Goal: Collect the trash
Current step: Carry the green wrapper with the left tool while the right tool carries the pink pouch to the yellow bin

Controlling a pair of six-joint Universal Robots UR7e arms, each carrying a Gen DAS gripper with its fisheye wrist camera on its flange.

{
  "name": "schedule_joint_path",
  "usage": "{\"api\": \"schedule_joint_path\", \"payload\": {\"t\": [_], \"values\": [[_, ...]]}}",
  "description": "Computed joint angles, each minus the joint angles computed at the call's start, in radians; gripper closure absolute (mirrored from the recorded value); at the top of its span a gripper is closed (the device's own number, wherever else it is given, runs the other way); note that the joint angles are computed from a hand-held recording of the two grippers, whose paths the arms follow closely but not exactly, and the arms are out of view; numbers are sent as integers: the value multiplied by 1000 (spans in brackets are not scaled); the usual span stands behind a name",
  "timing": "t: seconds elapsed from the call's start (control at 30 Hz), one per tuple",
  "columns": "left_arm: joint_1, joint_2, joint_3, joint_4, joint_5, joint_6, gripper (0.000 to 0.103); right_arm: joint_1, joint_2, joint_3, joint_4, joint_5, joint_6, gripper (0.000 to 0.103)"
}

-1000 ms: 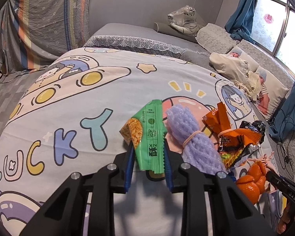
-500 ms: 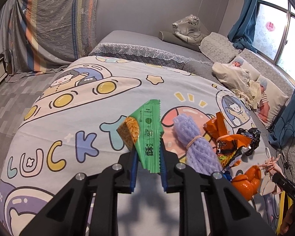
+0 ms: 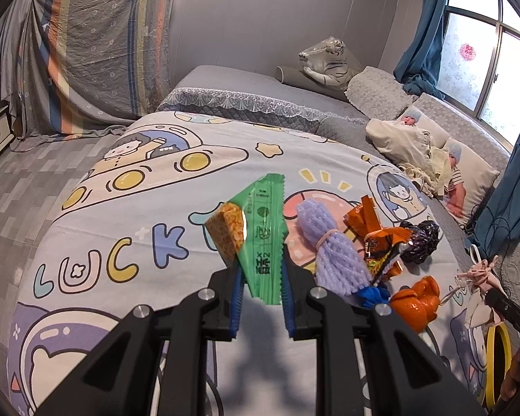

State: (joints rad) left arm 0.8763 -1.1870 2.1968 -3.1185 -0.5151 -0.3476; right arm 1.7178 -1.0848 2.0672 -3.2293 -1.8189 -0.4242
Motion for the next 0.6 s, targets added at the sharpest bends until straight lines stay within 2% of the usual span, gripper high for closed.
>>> {"api": "schedule_joint_path", "payload": {"t": [0.6], "values": [[-86,-11,58,20,12,-51,86,1,-70,66,-23,26,-27,84]]}}
